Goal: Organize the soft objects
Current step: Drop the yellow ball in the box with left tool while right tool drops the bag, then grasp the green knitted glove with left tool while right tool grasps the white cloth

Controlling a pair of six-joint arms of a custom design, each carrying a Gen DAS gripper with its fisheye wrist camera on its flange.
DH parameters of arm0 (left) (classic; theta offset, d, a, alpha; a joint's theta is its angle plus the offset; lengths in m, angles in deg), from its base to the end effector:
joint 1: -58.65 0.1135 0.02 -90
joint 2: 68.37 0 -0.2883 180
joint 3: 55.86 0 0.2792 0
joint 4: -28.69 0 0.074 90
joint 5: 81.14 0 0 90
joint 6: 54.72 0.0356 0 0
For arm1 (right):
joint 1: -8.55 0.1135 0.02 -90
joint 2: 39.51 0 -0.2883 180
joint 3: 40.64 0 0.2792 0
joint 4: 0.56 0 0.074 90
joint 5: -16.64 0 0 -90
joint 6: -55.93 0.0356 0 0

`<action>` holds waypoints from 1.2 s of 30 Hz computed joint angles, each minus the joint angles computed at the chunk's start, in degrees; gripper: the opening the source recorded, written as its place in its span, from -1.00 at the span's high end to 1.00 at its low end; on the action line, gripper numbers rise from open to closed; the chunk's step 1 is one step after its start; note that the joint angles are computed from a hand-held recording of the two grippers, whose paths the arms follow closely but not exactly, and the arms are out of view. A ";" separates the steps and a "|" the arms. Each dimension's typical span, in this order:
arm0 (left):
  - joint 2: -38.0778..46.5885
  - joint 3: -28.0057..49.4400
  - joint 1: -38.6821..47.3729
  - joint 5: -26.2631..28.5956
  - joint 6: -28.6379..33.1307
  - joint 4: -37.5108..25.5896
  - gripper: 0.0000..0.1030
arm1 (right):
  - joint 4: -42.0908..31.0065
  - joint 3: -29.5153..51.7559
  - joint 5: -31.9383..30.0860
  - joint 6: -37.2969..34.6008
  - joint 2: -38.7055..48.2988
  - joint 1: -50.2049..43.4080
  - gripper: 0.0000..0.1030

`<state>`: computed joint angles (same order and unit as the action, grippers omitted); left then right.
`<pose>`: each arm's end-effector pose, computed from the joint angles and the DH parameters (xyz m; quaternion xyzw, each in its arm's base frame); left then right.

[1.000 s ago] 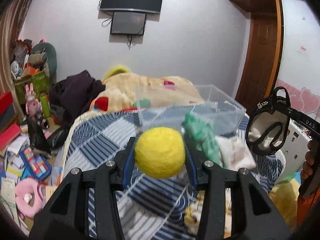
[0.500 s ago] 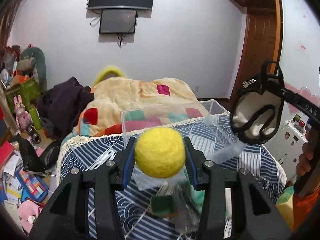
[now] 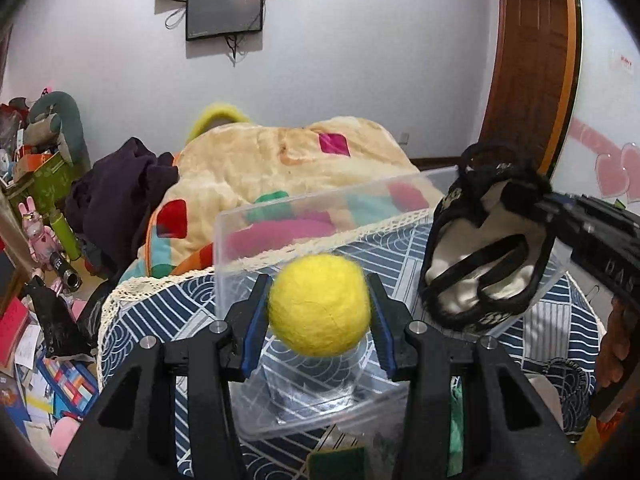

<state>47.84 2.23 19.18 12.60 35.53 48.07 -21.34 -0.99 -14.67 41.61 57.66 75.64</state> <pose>0.2920 -0.2435 0.0665 0.3194 0.8427 -0.1728 0.3974 0.1155 0.1951 0.0734 0.1148 0.8610 -0.0714 0.4904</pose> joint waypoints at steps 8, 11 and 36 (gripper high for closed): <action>1.89 2.10 -0.35 -0.86 -0.12 -2.31 -0.24 | -1.87 -0.18 -6.34 -1.37 0.59 -0.44 0.63; 0.75 0.72 -0.09 -0.68 0.00 -1.32 -0.34 | -4.87 0.31 -6.36 0.57 0.28 1.34 0.27; -10.42 -27.68 -4.55 -0.29 -0.90 22.86 -0.71 | -16.65 6.63 -3.99 25.03 10.60 21.15 -0.56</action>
<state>37.41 -25.45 14.63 12.31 34.63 70.93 -37.99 5.64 -18.66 66.64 68.26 96.79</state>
